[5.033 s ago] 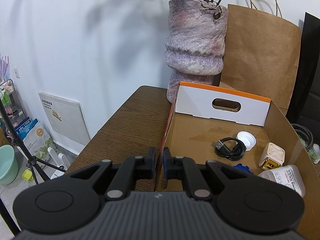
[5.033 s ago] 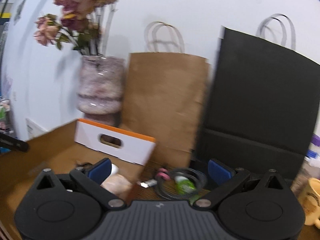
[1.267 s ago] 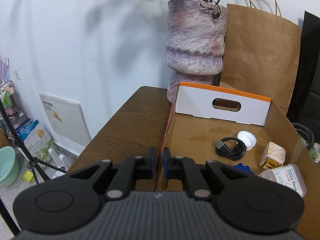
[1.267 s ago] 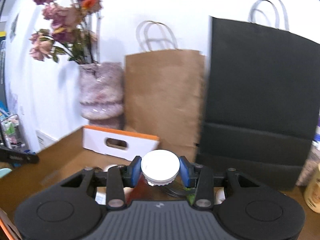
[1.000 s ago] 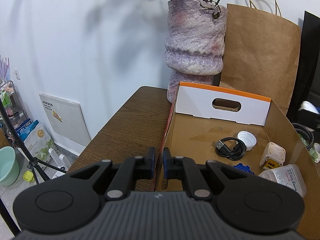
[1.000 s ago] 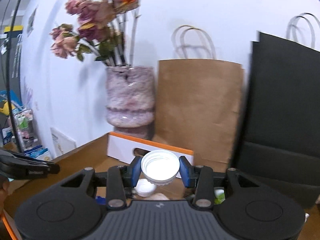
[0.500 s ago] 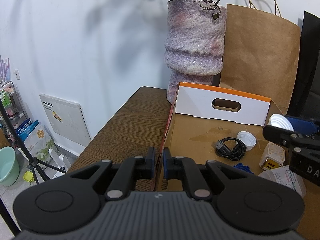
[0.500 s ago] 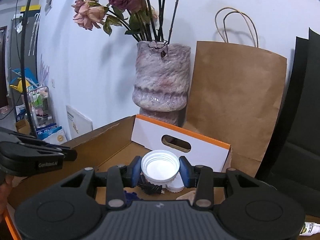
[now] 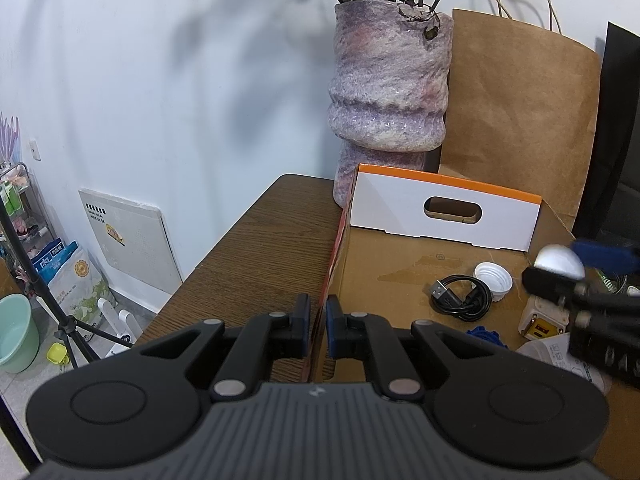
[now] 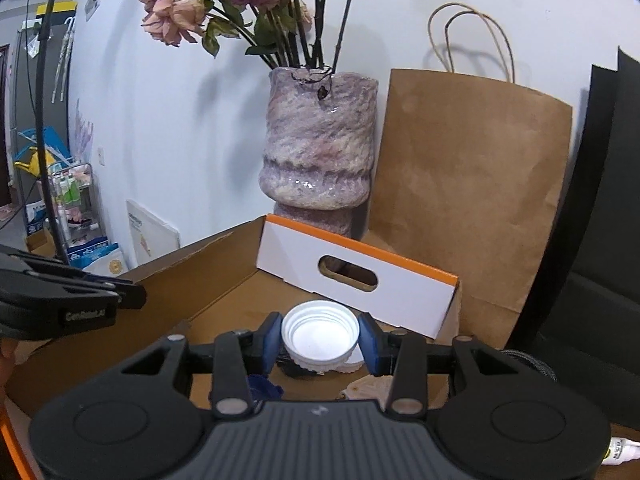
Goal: Organize rigid objects
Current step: 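Carry the white cap into the orange box and open the right gripper, then move the right tool back over the white spray bottle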
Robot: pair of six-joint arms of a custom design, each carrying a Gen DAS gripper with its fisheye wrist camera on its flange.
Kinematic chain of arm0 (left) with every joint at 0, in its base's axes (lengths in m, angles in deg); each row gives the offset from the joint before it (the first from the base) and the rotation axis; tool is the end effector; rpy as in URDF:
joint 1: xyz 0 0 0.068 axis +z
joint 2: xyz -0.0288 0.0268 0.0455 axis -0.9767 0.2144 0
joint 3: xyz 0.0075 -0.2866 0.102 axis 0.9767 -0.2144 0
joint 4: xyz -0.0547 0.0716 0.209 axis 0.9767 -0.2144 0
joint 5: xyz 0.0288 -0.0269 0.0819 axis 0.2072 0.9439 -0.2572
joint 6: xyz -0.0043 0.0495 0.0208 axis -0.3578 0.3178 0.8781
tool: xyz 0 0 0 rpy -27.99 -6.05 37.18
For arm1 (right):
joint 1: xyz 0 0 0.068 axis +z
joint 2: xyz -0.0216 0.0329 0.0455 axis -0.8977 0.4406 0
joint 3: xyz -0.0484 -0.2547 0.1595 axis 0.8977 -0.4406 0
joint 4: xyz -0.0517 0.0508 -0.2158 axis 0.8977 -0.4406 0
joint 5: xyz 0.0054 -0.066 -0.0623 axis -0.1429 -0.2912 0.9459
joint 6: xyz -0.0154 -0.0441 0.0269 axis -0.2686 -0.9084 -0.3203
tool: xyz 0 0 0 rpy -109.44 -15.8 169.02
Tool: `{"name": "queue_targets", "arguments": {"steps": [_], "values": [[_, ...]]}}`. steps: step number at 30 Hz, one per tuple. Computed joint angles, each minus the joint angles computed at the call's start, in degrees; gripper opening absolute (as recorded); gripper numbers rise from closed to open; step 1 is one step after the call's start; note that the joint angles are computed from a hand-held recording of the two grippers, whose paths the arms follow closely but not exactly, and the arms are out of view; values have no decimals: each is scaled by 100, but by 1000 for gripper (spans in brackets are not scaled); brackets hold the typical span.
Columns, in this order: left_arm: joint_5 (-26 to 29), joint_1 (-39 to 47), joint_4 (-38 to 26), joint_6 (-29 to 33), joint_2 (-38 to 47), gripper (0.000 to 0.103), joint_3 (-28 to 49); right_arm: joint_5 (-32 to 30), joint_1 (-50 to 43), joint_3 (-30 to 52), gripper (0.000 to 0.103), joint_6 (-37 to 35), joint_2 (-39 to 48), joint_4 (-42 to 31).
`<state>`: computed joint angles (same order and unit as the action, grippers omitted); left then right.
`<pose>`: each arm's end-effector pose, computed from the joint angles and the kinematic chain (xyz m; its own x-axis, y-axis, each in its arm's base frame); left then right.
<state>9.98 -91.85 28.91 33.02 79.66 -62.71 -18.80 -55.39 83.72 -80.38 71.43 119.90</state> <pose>0.2318 -0.0495 0.1373 -0.5974 -0.0595 -0.7997 -0.0833 0.9965 -0.0119 0.2517 0.0435 0.1426 -0.4187 -0.2390 -0.8761 -0.3703 0.9259 -0.0756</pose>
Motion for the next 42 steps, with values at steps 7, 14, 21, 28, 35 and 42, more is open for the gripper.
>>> {"name": "queue_targets", "arguments": {"steps": [7,14,21,28,35,42], "values": [[6,1,-9,-2,-2,9,5,425,203,-165,102,-155,-24,301],[-1,-2,-5,-1,-1,9,3,470,214,-209,103,-163,-21,375],[4,3,-5,-8,-1,9,4,490,217,-242,103,-163,-18,430],[33,23,-11,-23,-11,9,-4,514,198,-417,103,-105,37,871],[36,31,-3,-20,-9,9,-10,422,6,-565,103,107,6,1263],[42,34,3,-15,-9,9,-13,286,-430,-584,103,251,-83,1290]]}}
